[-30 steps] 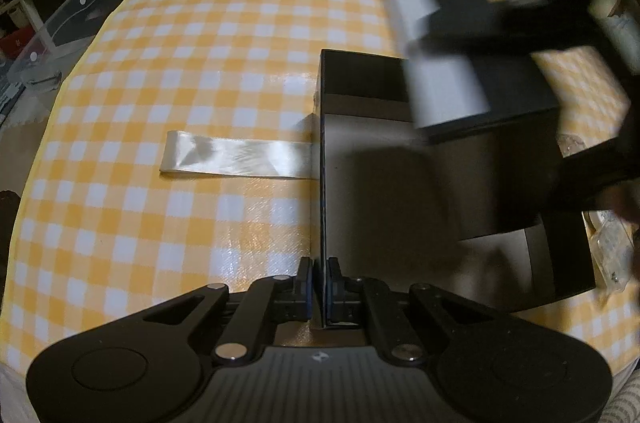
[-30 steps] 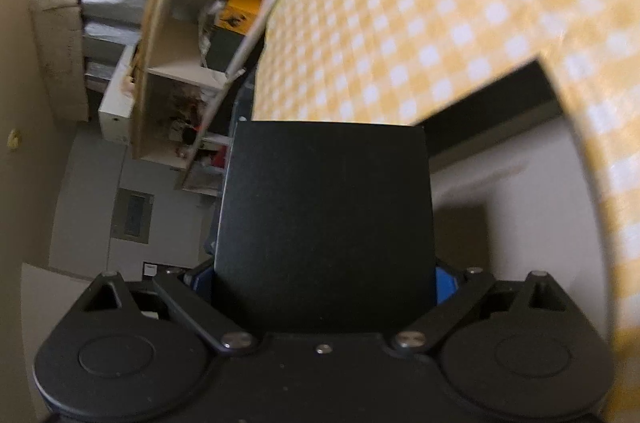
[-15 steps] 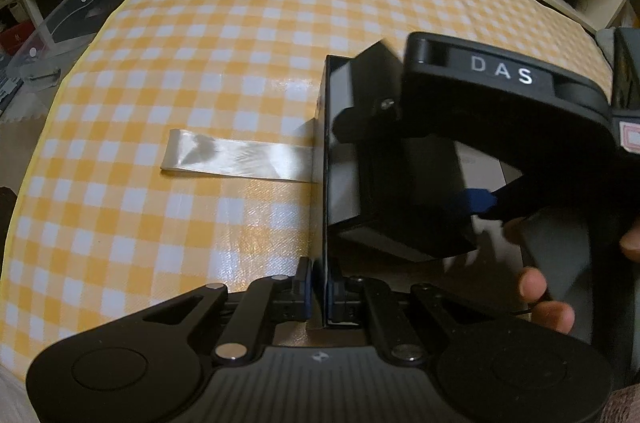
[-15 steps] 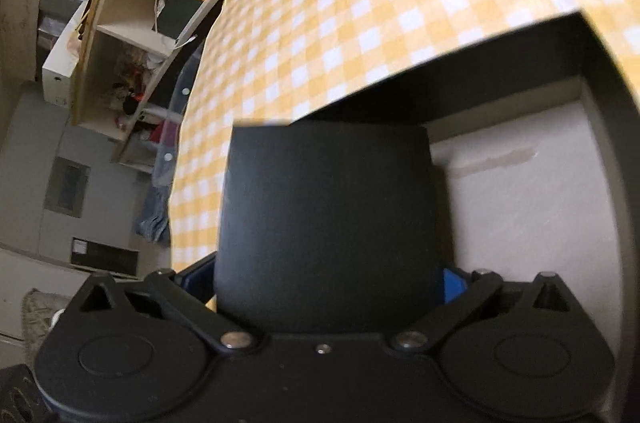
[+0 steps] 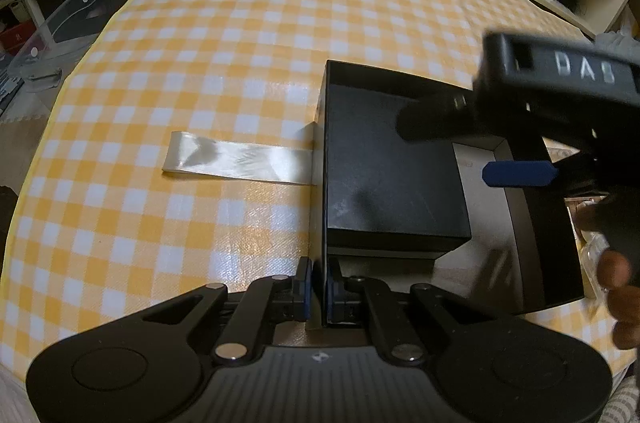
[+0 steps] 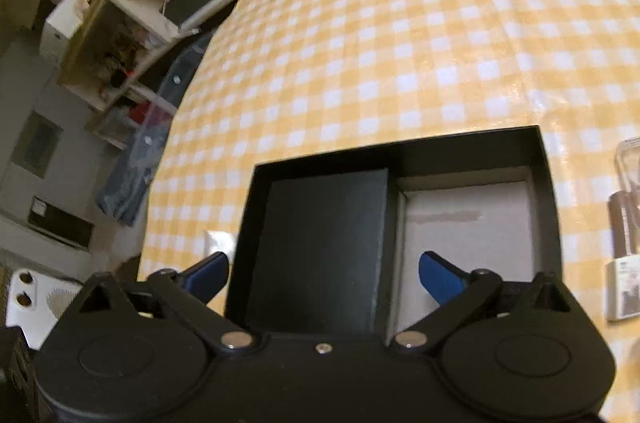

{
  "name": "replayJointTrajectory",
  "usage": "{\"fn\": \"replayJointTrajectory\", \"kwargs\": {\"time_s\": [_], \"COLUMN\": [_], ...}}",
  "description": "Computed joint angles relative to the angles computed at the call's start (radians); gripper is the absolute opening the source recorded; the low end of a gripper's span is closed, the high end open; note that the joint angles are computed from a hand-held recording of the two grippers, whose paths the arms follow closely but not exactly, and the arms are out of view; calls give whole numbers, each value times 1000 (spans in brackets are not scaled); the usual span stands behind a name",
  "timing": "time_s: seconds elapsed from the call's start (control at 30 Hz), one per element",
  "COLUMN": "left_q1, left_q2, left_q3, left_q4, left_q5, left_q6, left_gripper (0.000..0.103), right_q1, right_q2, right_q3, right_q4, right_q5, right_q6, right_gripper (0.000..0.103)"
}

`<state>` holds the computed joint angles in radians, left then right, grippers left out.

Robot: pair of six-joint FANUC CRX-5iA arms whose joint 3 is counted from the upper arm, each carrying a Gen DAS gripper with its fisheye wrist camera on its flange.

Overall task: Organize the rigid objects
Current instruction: 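Release the small black box into the open box with the right tool while the left holds the wall, then move the right tool to the cork coaster and grasp it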

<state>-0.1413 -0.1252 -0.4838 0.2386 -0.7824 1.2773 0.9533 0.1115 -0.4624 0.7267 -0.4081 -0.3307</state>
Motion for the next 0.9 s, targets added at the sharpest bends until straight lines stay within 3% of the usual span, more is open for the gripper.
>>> {"fn": "replayJointTrajectory", "kwargs": {"time_s": [0.07, 0.2, 0.5, 0.73, 0.9], "left_q1": [0, 1, -7, -12, -10], "left_q2": [-1, -3, -7, 3, 4], "left_q3": [0, -2, 10, 29, 34], "left_q4": [-1, -1, -31, -62, -69], "left_q5": [0, 0, -14, -20, -24], "left_q6": [-1, -3, 24, 37, 30], "left_gripper": [7, 7, 6, 5, 5], "right_q1": [10, 32, 92, 180, 247], "right_q2": [-14, -53, -263, -435, -523], "right_q3": [9, -1, -183, -322, -401], "right_q4": [-77, -102, 161, 339, 376], "right_q5": [-11, -36, -84, -283, -457], "right_q6": [100, 205, 97, -33, -97], "right_gripper": [84, 84, 93, 103, 103]}}
